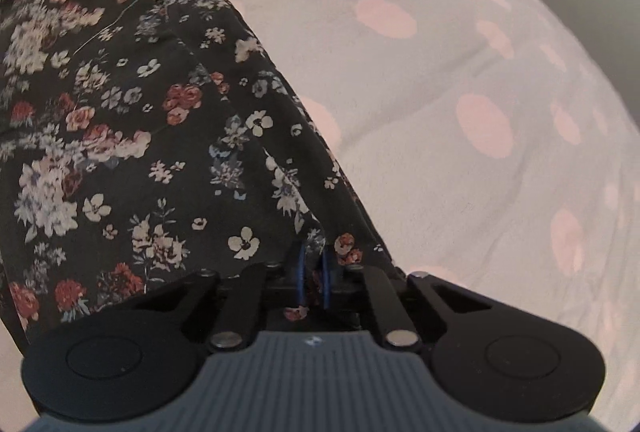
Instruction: Fold clothes
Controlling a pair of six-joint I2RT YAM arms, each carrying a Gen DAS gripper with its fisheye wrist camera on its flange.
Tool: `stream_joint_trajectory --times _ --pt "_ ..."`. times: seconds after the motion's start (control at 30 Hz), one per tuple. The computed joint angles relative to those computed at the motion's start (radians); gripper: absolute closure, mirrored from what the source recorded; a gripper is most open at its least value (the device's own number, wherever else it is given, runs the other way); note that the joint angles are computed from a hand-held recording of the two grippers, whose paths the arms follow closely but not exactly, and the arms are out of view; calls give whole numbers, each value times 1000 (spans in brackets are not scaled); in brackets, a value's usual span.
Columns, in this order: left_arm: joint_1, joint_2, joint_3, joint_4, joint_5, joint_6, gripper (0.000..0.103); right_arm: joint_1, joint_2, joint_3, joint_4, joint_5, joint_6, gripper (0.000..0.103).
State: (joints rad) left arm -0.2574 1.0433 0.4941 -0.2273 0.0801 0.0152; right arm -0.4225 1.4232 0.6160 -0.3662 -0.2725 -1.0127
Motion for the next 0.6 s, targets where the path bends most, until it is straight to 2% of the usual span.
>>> stream_joint_trajectory --times 0.13,0.23,0.33,0.43,0.53,0.6 --pt "-15 60 21 52 2 -10 85 -49 8 64 -54 -8 13 95" --pt "-34 219 66 88 -48 4 85 -77 27 102 -92 -22 38 94" --pt "-18 339 90 127 -59 -12 85 -60 12 59 -44 -4 69 93" --pt "-15 374 79 165 -72 -38 82 -50 -25 2 28 2 123 88" --pt "-41 343 28 215 -133 -51 70 -109 -88 -33 52 -69 214 81" --pt "-57 290 -15 236 -172 -95 62 -174 -163 -69 44 -127 284 81"
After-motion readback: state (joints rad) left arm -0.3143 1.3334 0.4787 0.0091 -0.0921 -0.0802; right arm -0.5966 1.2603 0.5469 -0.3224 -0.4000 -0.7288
